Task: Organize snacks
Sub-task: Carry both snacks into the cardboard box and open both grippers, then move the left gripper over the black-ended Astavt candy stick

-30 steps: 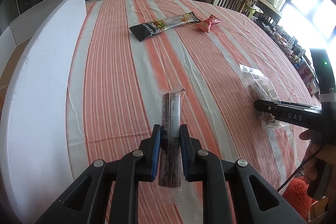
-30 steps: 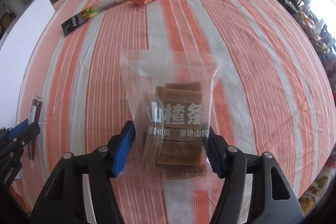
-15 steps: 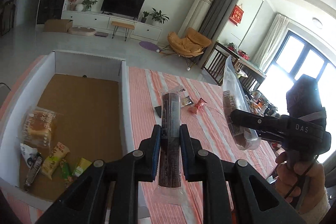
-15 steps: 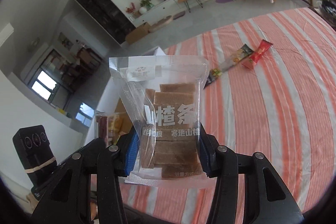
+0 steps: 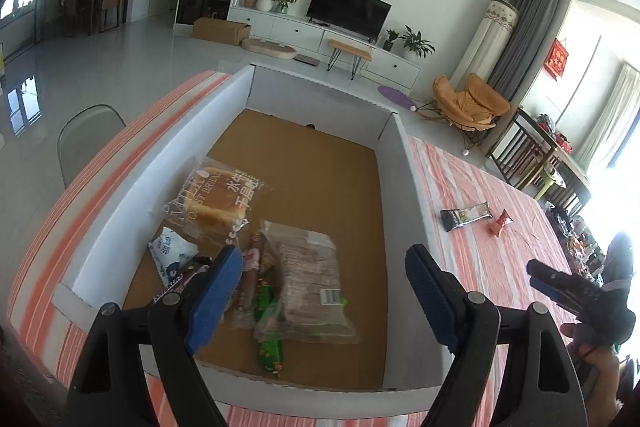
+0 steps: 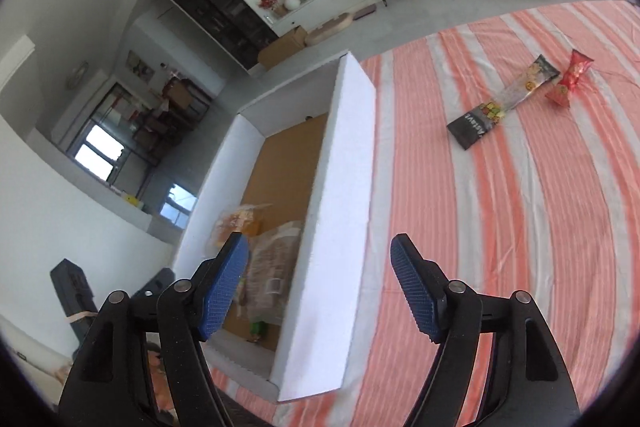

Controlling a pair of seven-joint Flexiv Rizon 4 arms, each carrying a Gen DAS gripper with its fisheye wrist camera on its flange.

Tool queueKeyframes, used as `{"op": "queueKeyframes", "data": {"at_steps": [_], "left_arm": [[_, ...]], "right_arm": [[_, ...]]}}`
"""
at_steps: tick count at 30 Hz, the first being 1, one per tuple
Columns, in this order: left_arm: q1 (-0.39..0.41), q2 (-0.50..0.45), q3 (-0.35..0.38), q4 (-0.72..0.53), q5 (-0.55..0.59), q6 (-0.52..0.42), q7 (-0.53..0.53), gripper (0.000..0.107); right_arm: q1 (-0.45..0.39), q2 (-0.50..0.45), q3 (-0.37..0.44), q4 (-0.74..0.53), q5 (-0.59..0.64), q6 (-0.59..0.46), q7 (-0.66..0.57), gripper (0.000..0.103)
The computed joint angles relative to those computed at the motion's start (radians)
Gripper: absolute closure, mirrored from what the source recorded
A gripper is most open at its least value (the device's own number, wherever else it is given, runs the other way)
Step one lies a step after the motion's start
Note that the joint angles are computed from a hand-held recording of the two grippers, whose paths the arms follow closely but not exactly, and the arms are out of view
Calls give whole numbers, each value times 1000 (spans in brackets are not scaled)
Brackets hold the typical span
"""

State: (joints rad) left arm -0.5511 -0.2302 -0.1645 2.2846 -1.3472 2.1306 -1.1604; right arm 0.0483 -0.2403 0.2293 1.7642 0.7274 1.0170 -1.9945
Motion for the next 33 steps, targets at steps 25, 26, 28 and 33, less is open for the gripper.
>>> {"op": "queueKeyframes", "data": {"at_steps": [25, 26, 28, 33], "left_arm": [[-83, -457, 244, -874, 1071, -984, -449, 4], [-65, -466, 240, -900, 1085, -1005, -449, 4], [-32, -498, 228, -969, 1106, -1059, -456, 4], [17, -654, 247, -1273, 1201, -1277, -503, 4]], "right_arm": [[56, -130, -355, 392, -782, 568, 688, 25], [26, -132, -324, 387, -783, 557, 689, 25], [-33, -141, -264, 367, -784, 530, 693, 25], [-86, -145, -214, 368, -807, 541, 711, 25]]}}
